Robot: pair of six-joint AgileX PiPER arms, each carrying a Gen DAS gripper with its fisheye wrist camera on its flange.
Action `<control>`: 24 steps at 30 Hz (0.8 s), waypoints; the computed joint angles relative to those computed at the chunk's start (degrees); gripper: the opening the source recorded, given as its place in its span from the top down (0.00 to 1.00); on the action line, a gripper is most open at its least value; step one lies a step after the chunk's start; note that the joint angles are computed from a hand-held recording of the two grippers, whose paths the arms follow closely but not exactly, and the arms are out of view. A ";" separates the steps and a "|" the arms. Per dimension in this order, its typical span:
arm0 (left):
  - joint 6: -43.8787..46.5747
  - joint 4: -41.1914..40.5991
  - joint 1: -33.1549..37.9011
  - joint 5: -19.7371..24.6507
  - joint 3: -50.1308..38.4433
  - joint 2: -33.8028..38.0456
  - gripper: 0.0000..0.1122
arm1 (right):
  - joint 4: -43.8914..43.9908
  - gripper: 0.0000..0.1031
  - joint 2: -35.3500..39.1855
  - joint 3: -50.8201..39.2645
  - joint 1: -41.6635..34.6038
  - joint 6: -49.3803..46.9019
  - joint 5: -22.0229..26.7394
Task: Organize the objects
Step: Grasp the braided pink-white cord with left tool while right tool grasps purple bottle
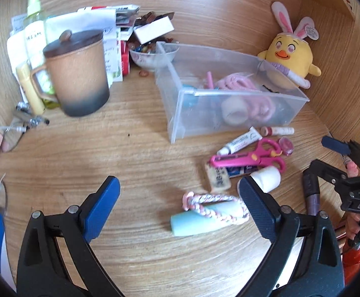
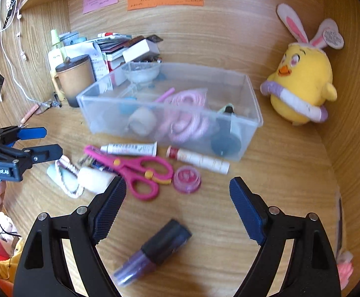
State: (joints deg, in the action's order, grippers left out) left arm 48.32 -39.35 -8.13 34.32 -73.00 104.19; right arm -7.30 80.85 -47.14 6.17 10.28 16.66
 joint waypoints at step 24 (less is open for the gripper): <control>5.99 -6.00 1.45 5.69 0.35 2.58 0.69 | 12.98 0.77 -2.47 9.42 -0.81 -7.66 -2.88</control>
